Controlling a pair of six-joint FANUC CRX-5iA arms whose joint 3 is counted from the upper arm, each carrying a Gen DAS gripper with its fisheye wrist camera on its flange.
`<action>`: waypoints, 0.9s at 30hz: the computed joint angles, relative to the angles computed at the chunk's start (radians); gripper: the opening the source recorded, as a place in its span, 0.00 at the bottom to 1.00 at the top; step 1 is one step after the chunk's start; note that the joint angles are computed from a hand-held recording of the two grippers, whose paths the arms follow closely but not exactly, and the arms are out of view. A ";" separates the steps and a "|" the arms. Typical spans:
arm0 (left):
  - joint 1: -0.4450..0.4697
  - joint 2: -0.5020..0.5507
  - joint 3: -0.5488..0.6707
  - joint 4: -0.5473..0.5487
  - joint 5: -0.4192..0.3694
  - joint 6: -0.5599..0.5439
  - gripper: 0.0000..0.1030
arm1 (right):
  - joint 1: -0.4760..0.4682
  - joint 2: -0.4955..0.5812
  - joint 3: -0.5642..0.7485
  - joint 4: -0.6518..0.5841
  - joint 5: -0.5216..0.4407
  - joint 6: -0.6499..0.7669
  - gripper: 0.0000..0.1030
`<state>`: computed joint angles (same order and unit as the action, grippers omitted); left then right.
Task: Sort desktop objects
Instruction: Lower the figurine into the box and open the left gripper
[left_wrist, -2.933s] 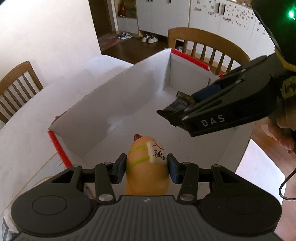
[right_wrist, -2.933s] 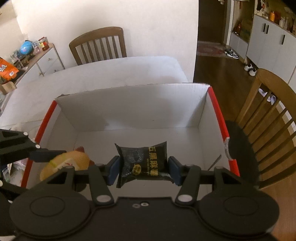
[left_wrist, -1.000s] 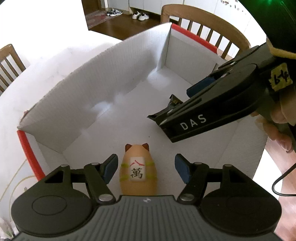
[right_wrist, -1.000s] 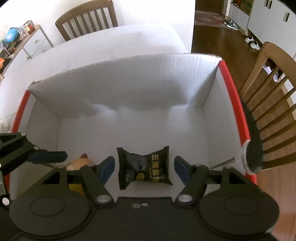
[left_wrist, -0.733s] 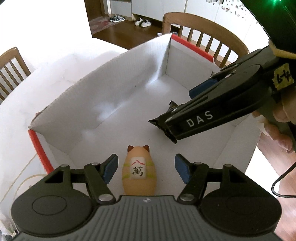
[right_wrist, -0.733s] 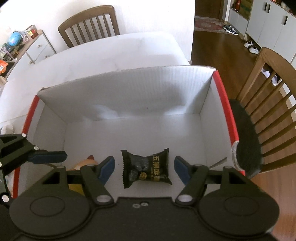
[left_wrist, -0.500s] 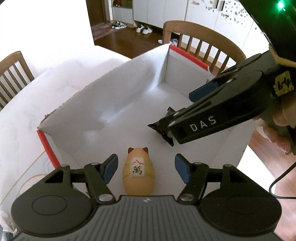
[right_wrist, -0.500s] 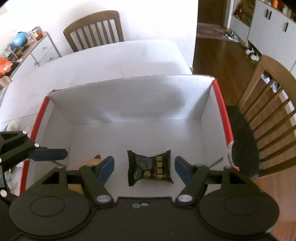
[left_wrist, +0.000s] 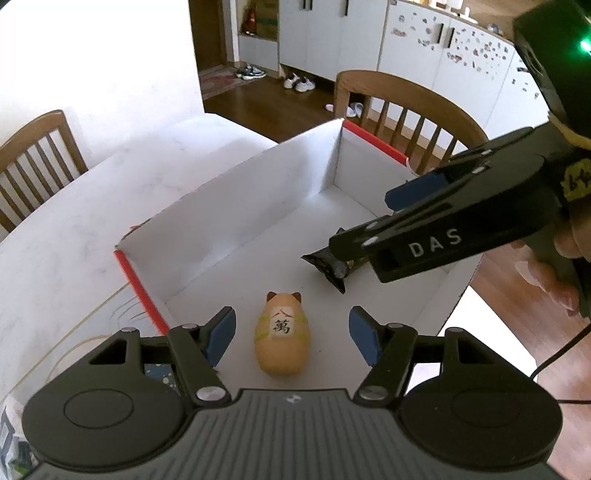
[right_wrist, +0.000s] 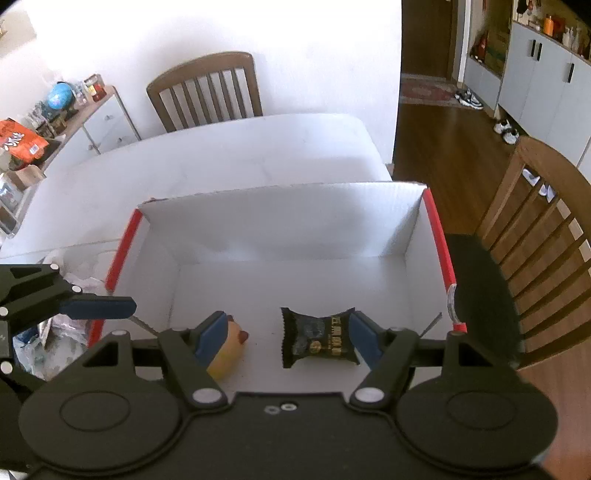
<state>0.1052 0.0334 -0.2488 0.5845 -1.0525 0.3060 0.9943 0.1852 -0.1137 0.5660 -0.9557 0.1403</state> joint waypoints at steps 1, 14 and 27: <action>0.004 -0.006 -0.005 0.004 0.003 -0.002 0.65 | 0.007 -0.001 0.008 0.005 -0.005 -0.005 0.70; 0.057 -0.078 -0.088 0.084 0.019 -0.078 0.66 | 0.061 -0.034 -0.051 0.139 0.004 -0.136 0.75; 0.134 -0.136 -0.169 0.179 0.014 -0.153 0.83 | 0.106 -0.048 -0.133 0.296 0.040 -0.279 0.86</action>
<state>0.2394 -0.1030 -0.4176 0.7633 -1.0388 0.1533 1.1007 0.1375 -0.2463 0.8618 -0.9156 -0.1385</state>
